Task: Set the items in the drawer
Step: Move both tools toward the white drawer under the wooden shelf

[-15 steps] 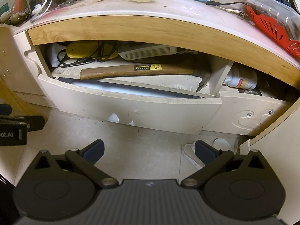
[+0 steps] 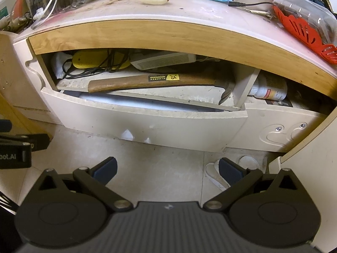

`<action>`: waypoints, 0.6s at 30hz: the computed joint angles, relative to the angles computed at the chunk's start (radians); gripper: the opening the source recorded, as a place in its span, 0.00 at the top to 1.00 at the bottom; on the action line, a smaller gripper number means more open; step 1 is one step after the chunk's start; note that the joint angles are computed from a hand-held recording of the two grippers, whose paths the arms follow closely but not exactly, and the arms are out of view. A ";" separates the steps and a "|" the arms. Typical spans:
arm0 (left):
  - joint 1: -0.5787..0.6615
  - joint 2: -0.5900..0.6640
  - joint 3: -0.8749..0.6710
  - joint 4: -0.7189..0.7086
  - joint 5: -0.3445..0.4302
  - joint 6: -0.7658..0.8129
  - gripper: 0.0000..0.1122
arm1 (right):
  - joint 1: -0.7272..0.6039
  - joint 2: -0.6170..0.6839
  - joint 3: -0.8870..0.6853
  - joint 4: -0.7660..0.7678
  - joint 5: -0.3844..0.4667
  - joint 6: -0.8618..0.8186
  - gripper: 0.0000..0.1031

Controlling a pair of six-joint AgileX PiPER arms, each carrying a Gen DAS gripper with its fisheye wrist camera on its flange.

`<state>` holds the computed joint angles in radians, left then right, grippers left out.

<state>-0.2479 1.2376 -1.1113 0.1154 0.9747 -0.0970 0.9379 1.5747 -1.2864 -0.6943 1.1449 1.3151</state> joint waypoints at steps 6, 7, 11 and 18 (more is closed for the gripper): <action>0.009 0.007 -0.001 -0.008 -0.011 0.006 0.19 | -0.001 -0.009 0.011 -0.017 -0.002 0.021 0.00; 0.011 0.007 0.000 -0.010 -0.014 0.008 0.19 | -0.001 -0.011 0.014 -0.021 -0.002 0.026 0.00; 0.017 0.006 0.005 -0.015 -0.031 0.015 0.19 | -0.002 -0.025 0.028 -0.039 -0.005 0.055 0.00; 0.028 0.020 0.003 -0.017 -0.052 0.018 0.19 | 0.008 -0.048 0.053 -0.098 -0.007 0.138 0.00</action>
<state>-0.2198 1.2574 -1.1082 0.0986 0.9223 -0.0792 0.9461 1.5271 -1.2338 -0.7919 1.1378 1.4526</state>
